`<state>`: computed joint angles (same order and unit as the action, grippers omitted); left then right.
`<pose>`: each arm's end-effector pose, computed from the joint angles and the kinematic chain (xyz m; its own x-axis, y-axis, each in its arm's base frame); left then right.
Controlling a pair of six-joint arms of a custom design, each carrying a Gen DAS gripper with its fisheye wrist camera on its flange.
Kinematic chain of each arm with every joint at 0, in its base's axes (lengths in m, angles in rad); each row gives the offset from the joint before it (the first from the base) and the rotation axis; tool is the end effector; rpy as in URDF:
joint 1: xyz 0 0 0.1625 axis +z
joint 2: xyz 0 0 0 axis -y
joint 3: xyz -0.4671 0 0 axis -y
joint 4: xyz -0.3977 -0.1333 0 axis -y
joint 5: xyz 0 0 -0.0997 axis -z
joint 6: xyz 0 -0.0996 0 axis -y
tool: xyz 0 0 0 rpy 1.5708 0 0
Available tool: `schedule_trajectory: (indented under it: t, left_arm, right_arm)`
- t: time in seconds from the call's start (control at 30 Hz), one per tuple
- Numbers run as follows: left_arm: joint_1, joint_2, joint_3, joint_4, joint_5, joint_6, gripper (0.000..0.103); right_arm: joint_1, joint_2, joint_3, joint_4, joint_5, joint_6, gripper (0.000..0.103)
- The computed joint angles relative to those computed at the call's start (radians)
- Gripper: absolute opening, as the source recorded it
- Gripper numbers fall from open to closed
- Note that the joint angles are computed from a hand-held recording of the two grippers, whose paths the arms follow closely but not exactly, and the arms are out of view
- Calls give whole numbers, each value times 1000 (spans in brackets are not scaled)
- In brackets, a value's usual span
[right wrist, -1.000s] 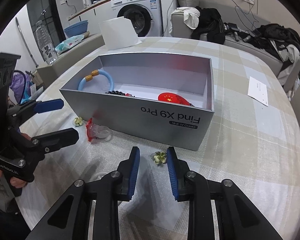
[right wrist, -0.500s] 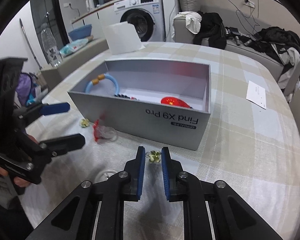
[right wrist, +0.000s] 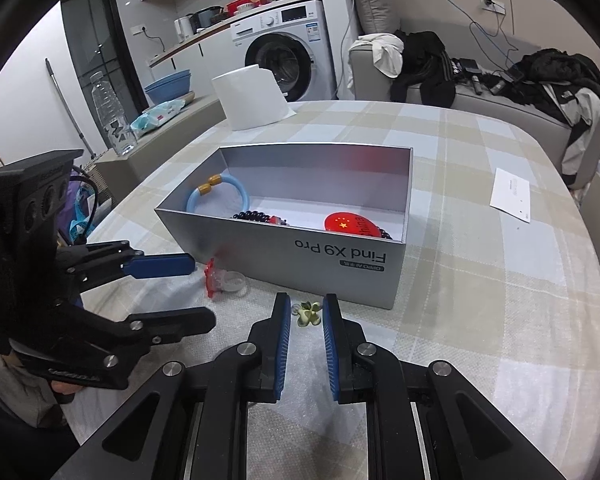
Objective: Organize jewelry
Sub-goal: 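Grasp the red figurine with the left gripper while the right grasps a flower charm, then carry the red figurine and yellow flower charm into the box with both grippers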
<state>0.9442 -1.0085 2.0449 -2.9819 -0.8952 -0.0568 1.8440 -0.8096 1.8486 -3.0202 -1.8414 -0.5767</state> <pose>-0.1775 -0.5787 0.1796 -0.7960 0.2289 -0.5603 0.5013 0.7681 -0.3984 0.2791 -0.6006 0.1097 -0.6670 -0.6133 0.4230 -0.7290 0.6544 -0.2008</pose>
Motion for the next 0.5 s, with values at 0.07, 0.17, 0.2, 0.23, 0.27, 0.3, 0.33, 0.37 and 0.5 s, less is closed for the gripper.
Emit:
schedule_trajectory:
  t: [0.07, 0.17, 0.2, 0.23, 0.27, 0.3, 0.33, 0.37, 0.5]
  left_arm:
    - [2, 5, -10, 21, 3, -11, 43]
    - [1, 11, -18, 34, 18, -16, 37]
    - [-1, 13, -20, 34, 25, -17, 33]
    - [-2, 15, -20, 37, 36, -18, 29]
    - [-3, 16, -21, 39, 44, -19, 18]
    - [-3, 13, -19, 42, 39, -21, 14]
    - [-2, 10, -16, 40, 34, -21, 14]
    - [-4, 9, -12, 33, 37, -18, 14]
    - [-7, 3, -1, 5, 32, 0, 14]
  right_arm:
    - [-4, -5, 2, 2, 2, 0, 15]
    - [-4, -7, 2, 2, 4, 3, 15]
    - [-4, -7, 3, 1, 4, 4, 15]
    - [-3, -8, 3, 0, 5, 3, 15]
    - [-3, -7, 3, 0, 5, 3, 15]
    - [-2, -7, 3, -2, 3, 3, 15]
    - [-2, -7, 3, -3, 3, 3, 15]
    - [-1, -7, 4, -5, 3, 3, 15]
    - [0, -8, 8, -10, 3, 0, 15]
